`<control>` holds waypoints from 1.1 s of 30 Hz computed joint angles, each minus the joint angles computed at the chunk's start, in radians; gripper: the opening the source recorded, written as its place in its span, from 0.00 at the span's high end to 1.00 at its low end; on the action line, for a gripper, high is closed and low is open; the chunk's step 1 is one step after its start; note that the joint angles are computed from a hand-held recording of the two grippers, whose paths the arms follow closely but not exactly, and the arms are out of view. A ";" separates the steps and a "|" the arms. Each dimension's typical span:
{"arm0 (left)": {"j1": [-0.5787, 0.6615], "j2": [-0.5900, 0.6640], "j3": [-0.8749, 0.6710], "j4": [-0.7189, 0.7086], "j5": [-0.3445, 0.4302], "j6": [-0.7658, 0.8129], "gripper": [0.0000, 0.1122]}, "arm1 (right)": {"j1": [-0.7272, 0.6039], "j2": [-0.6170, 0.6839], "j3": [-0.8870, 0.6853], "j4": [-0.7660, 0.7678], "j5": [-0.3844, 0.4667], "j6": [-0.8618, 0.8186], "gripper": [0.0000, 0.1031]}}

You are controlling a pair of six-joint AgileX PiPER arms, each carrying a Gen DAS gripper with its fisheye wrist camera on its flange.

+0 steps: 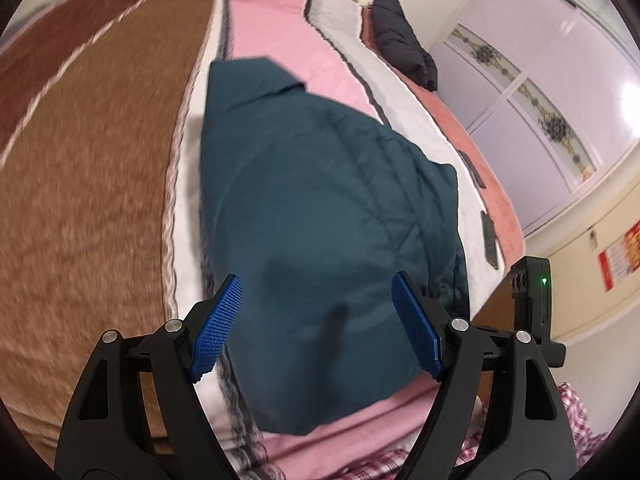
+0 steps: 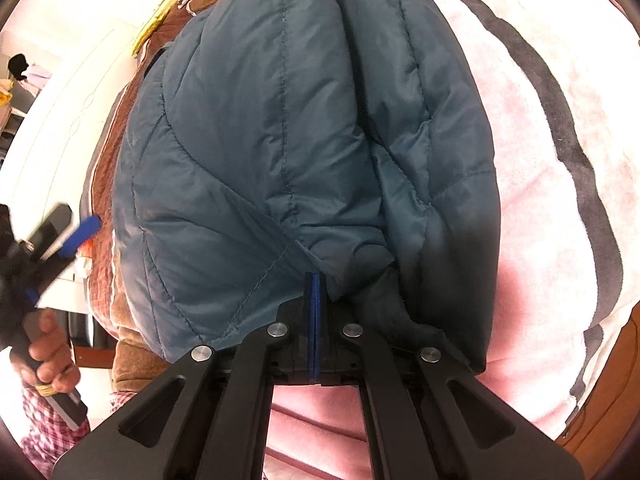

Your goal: Fold large clothes

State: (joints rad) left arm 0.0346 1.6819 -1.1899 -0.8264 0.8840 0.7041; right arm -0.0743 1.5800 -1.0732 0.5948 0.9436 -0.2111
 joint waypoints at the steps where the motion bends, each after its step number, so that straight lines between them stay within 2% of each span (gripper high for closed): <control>1: 0.010 0.004 0.011 -0.015 0.006 0.012 0.31 | -0.007 0.002 -0.004 0.003 0.006 -0.007 1.00; 8: 0.041 0.065 0.043 -0.109 0.043 0.106 0.25 | -0.040 0.013 -0.008 0.041 0.026 -0.045 1.00; 12: 0.011 0.120 0.033 -0.068 -0.003 0.069 0.25 | -0.048 0.016 -0.006 0.065 0.031 -0.060 1.00; 19: 0.024 0.260 0.008 -0.177 0.032 0.108 0.12 | -0.075 0.026 -0.004 0.090 0.045 -0.102 1.00; 21: 0.017 0.290 -0.002 -0.215 0.041 0.137 0.12 | -0.090 0.035 -0.011 0.092 0.056 -0.115 1.00; 25: -0.013 0.289 0.004 -0.250 0.022 0.174 0.21 | -0.104 0.046 -0.035 0.086 0.085 -0.113 1.00; 27: -0.012 0.288 0.002 -0.250 0.023 0.178 0.25 | -0.127 0.051 -0.060 0.088 0.128 -0.110 1.00; 29: -0.017 0.291 0.003 -0.260 0.019 0.177 0.27 | -0.144 0.042 -0.081 0.108 0.174 -0.109 0.90; 31: -0.011 0.278 0.029 -0.268 0.013 0.194 0.27 | -0.179 0.010 -0.111 0.128 0.221 -0.133 0.73; 32: -0.010 0.276 0.027 -0.263 0.012 0.191 0.27 | -0.197 -0.008 -0.123 0.136 0.232 -0.150 0.69; 33: -0.009 0.275 0.024 -0.256 0.013 0.186 0.27 | -0.224 -0.026 -0.139 0.149 0.242 -0.171 0.59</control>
State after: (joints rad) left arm 0.0260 1.9567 -1.1657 -1.0826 0.8973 0.8902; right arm -0.2979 1.5539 -1.2126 0.7440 1.1853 -0.3819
